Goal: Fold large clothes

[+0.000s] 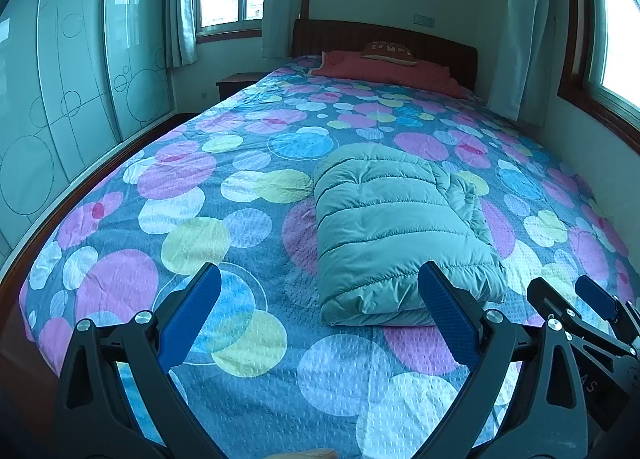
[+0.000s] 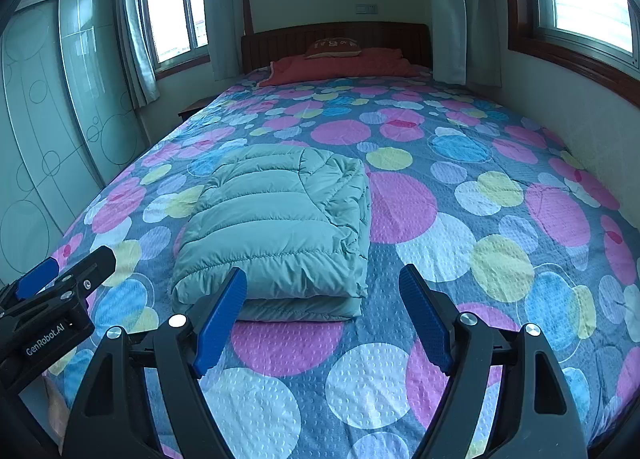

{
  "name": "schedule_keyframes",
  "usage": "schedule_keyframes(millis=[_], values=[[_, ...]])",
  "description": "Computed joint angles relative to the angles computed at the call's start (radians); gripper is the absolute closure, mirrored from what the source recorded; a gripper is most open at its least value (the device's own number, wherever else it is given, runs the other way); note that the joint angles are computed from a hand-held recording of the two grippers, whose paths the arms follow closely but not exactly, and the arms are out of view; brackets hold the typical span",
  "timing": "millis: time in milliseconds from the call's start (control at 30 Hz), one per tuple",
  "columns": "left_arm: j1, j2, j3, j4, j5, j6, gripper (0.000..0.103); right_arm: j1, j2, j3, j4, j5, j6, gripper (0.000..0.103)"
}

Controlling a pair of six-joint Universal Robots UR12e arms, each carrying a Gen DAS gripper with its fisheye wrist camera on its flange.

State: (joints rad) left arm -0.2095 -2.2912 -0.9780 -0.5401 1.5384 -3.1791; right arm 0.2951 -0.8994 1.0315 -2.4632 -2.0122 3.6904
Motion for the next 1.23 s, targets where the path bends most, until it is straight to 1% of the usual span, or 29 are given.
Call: schedule_keyframes(millis=[200,333,633,767,867,967,1033,1133,1233], values=[[0.004,0.002,-0.006,0.036,-0.004,-0.029,0.002,0.0,0.002,-0.002,0.002,0.001,0.0,0.026],[0.005,0.002,-0.008,0.049,-0.008,-0.026,0.002,0.0,0.002,-0.002,0.002,0.001,0.0,0.026],[0.008,0.0,-0.004,0.029,-0.033,-0.022,0.002,-0.003,0.004,0.0,0.003,0.012,-0.007,0.026],[0.004,-0.004,0.005,-0.001,-0.001,-0.033,0.002,-0.006,0.004,0.003,0.001,0.017,-0.009,0.026],[0.006,-0.008,0.014,-0.032,-0.011,-0.021,0.002,-0.006,0.005,0.003,0.001,0.018,-0.01,0.026],[0.0,-0.014,0.013,-0.006,0.019,0.01,0.002,-0.007,0.005,0.004,0.003,0.021,-0.011,0.026],[-0.003,-0.022,0.019,0.001,0.049,0.004,0.002,-0.009,0.006,0.006,0.001,0.021,-0.012,0.026],[-0.002,-0.038,0.046,-0.043,0.049,0.011,0.002,-0.012,0.004,0.013,-0.006,0.021,-0.007,0.026],[0.0,-0.057,0.07,-0.07,0.059,0.016,0.002,-0.017,0.006,0.017,-0.006,0.02,-0.001,0.026]])
